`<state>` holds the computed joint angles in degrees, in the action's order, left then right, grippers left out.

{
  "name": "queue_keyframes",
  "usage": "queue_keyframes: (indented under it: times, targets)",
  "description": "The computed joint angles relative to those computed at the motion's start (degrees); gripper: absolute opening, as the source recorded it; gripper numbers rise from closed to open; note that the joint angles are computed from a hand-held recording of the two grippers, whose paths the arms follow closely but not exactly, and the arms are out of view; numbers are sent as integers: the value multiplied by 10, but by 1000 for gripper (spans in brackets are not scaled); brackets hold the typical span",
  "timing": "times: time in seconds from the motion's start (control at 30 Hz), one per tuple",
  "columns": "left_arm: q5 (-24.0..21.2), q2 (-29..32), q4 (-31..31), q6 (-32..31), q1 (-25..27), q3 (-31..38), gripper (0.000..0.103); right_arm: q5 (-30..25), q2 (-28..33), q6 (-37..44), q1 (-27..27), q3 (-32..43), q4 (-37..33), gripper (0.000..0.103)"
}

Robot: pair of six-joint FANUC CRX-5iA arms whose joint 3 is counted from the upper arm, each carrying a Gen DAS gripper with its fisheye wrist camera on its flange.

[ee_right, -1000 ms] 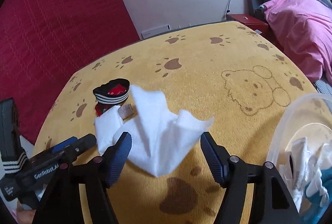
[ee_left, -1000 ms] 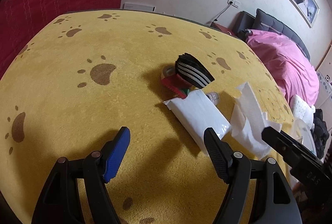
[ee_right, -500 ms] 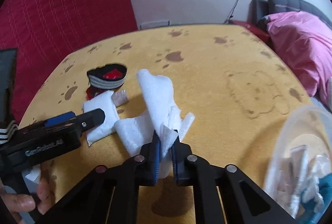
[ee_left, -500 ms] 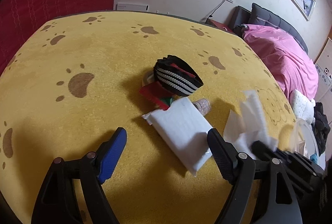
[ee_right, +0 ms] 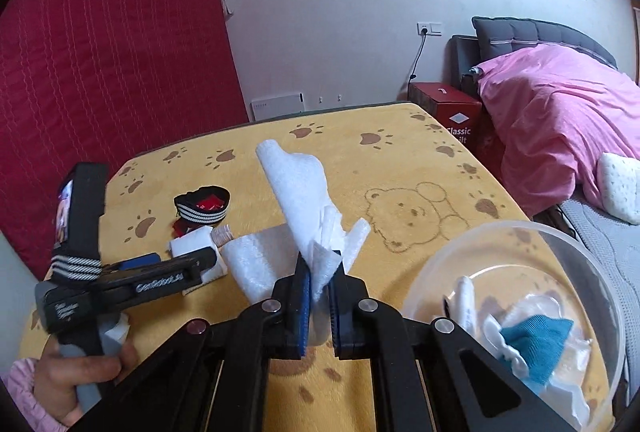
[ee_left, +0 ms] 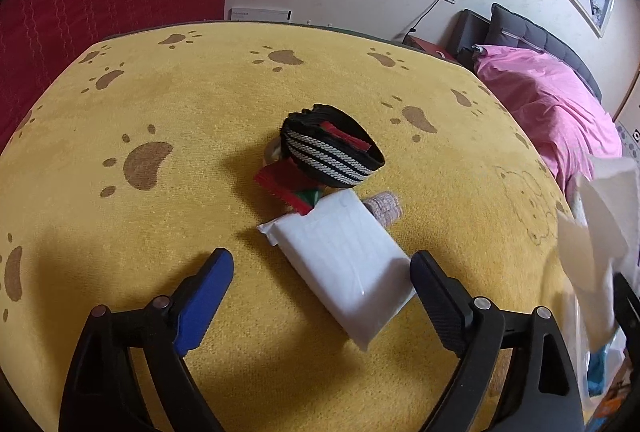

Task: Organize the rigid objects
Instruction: 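Grasp the white tissue packet with the left gripper while the right gripper holds the wipe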

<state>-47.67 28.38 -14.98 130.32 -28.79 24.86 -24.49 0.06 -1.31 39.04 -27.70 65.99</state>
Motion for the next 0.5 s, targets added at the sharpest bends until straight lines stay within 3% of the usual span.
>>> queue_keyframes:
  times: [0.37, 0.47, 0.5]
  targets:
    - [-47, 30, -43, 35, -19, 56, 90, 4, -21, -25, -11, -31, 8, 8]
    - [-53, 35, -59, 30, -27, 66, 79, 5, -29, -35, -16, -39, 14, 8]
    - [-50, 35, -60, 27, -28, 65, 71, 6, -32, -41, -18, -42, 18, 8]
